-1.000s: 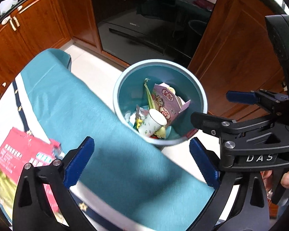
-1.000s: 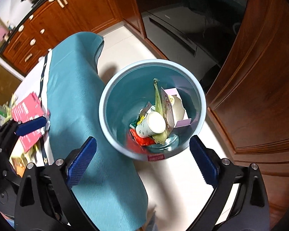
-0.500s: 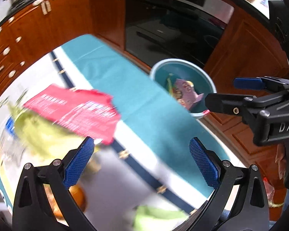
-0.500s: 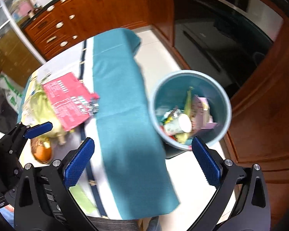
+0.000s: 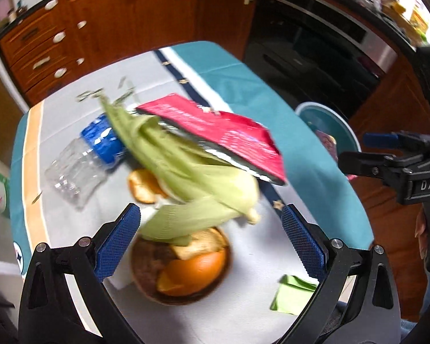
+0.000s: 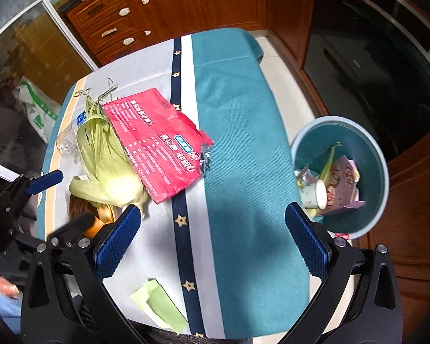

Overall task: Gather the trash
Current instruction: 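Return both tools to the table above the corn husks and red bag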

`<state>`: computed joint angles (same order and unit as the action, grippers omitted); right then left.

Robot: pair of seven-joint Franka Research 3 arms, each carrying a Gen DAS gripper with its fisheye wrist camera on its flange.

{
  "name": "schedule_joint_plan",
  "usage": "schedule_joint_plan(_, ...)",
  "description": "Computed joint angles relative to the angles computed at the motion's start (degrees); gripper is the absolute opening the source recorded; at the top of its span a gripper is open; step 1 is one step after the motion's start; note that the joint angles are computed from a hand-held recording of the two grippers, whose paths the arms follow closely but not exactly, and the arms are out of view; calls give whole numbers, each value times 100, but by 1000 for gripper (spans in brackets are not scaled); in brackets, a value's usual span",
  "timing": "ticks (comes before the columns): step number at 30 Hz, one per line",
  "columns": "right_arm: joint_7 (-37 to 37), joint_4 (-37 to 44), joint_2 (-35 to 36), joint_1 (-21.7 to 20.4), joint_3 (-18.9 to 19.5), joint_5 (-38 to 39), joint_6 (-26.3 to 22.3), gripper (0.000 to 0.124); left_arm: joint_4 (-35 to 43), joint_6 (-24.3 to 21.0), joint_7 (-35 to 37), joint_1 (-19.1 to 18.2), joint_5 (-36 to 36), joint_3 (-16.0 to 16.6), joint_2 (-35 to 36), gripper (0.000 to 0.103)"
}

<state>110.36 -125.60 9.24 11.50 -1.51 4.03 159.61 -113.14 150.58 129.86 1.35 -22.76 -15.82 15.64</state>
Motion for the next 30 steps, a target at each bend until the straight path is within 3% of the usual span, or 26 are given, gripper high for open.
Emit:
schedule_joint_plan(7, -933, 513, 479, -223, 200, 811, -99, 97, 552, -234, -1042, -137, 741, 266, 450, 99)
schedule_joint_plan(13, -1533, 917, 823, -360, 266, 1326, -228, 97, 1071, -618, -1629, -137, 1176, 215, 886, 99)
schedule_joint_plan(20, -1705, 1206, 1029, -349, 182, 1446, -440, 97, 1369, -817, -1744, -23, 1129, 45, 1125, 99)
schedule_joint_plan(26, -1739, 1352, 1102, -351, 160, 1479, -501, 97, 1120, -568, -1517, 139, 937, -44, 870, 99)
schedule_joint_plan(30, -2088, 1685, 1334, -489, 364, 1803, -626, 97, 1230, -699, -1502, 160, 906, -1, 950, 99)
